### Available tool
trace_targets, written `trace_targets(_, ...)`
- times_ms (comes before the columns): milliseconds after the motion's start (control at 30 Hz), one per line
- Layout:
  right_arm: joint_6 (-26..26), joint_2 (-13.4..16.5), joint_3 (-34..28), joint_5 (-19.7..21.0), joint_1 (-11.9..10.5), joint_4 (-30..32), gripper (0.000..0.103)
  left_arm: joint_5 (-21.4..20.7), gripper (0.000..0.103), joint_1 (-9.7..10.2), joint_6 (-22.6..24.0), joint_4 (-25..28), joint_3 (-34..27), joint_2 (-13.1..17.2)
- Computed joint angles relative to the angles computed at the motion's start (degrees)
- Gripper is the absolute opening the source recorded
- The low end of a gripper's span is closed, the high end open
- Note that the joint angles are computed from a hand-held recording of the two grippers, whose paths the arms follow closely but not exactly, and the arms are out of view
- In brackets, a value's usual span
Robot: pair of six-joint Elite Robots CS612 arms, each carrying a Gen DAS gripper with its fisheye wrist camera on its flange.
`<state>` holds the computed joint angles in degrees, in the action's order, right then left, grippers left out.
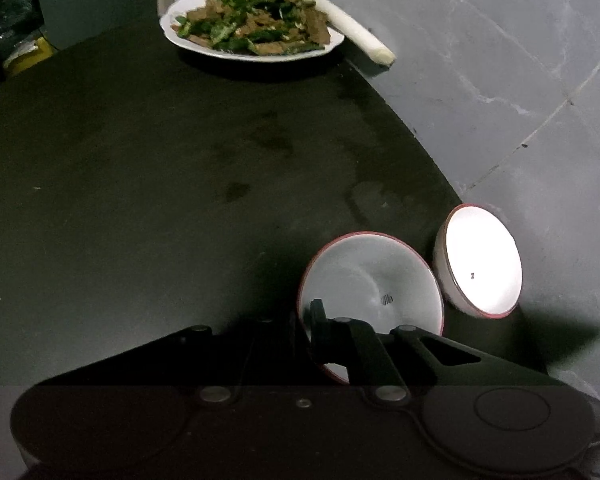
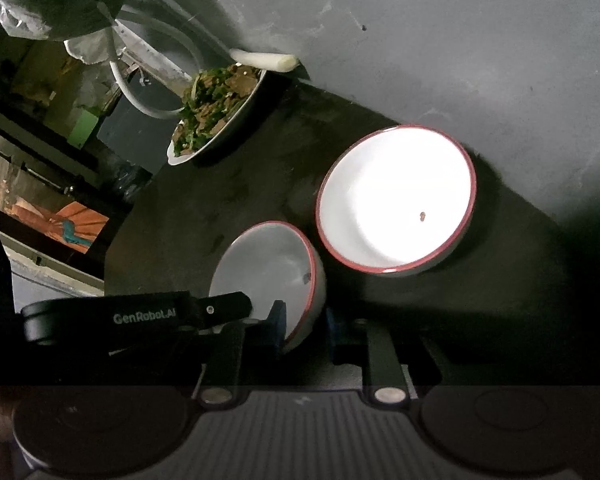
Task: Organize plates and bowls
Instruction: 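Carry the white bowl with the left gripper over the steel bowl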
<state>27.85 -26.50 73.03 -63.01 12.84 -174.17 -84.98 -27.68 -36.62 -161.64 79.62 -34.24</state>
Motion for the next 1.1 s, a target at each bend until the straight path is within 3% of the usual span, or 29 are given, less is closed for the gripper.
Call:
trace_targets(400,-2.66,-2.92,4.50,0.77,0.28,-8.08,0.021,4.30,0.006,-1.74,-0.67,-11.74,7.82,-4.82)
trace_targets(600,-2.51,-6.31,9.94,-1.72,0.31,-13.41,0.021,3.06,0.006,-3.17,0.64,-18.21,11.80,-6.96)
trace_targets(767,-2.60,-10.03,16.24,-4.94,0.51,-16.71,0.021,0.70,0.006,-4.38,-0.87,-22.39,15.38,-8.37)
trace_targets(1100,-4.01,-14.38,24.63,-7.79,0.29,-15.11,0.021,-2.66,0.005,-5.98,-3.74,-20.93,17.61,-8.22)
